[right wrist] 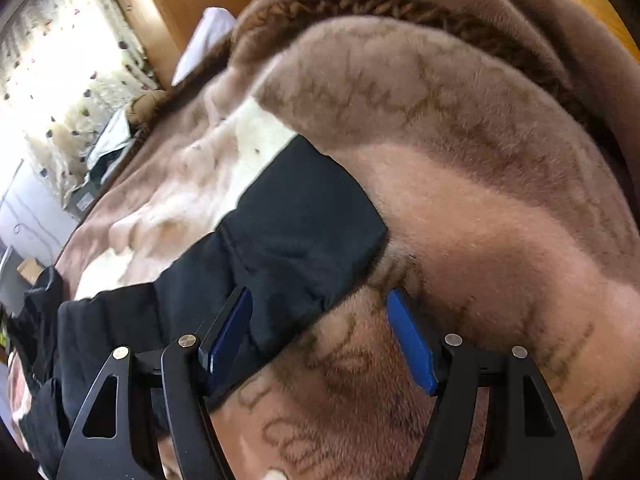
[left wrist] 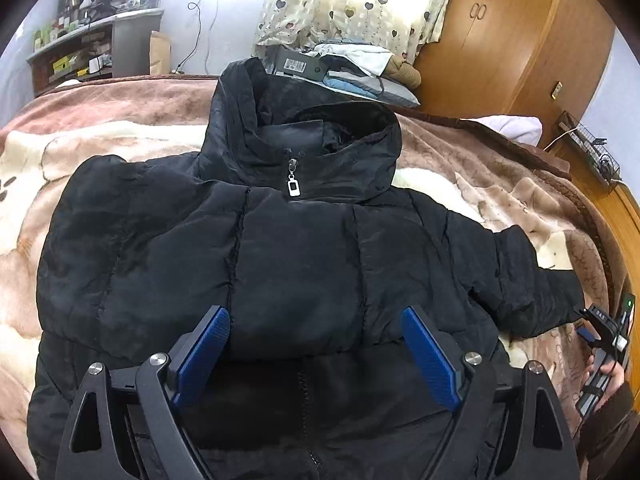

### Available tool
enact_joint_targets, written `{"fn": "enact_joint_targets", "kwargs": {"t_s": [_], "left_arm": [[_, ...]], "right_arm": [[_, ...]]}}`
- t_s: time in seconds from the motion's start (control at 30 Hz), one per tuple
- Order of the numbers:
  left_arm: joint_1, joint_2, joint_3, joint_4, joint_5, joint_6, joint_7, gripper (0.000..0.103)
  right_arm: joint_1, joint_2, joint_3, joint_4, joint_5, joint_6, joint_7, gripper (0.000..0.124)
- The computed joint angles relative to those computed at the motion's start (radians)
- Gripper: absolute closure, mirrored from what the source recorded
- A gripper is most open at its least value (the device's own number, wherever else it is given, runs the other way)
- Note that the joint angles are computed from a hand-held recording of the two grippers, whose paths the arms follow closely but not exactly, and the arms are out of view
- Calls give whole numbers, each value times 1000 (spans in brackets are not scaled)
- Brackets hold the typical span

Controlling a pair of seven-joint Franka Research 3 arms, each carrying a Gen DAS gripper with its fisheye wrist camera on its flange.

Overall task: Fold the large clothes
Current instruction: 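Reach the right gripper to the other sleeve cuff and close on it, then carry the sleeve with the right gripper across the jacket front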

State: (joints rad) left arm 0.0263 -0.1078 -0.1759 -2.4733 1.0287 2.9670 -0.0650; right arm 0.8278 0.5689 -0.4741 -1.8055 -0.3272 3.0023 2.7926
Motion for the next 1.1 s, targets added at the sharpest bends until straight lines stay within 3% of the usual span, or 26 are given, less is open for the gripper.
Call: {"fn": "enact_joint_targets", "kwargs": {"t_s": [0.17,0.27,0.37,0.4,0.5,0.6,0.7,0.8,0.9,1.1], "left_arm": [[0,12,2,10,17,-20,-8,15],[-3,17,9,8,11,-13,-15,15],[-3,20,13,4,2,0,-11,15],[-4,20,12,4,5,-7,-12,15],[-7,18,11,1,8,-16,-16,15],[-7,14,12,-5,5,-9,-21,15],[1,-3,11,-16,20,-3,-37,15],[15,-24,6,-28,45,7,-57,15],[37,-49,1,-47,68,35,-89,15],[79,-103,-25,-83,109,59,-159,15]], "right_arm": [[-55,26,43,28,58,16,-29,54],[-49,38,31,43,73,16,-44,54],[-121,40,110,50,154,49,-87,54],[-132,43,122,56,177,54,-97,56],[-122,53,114,78,222,25,-116,84],[-98,54,89,81,226,3,-102,103],[-48,39,34,51,204,26,-77,114],[35,18,-53,20,165,63,-60,116],[70,-14,-82,-9,165,120,-86,116],[273,-50,-257,-44,154,182,-154,116]]}}
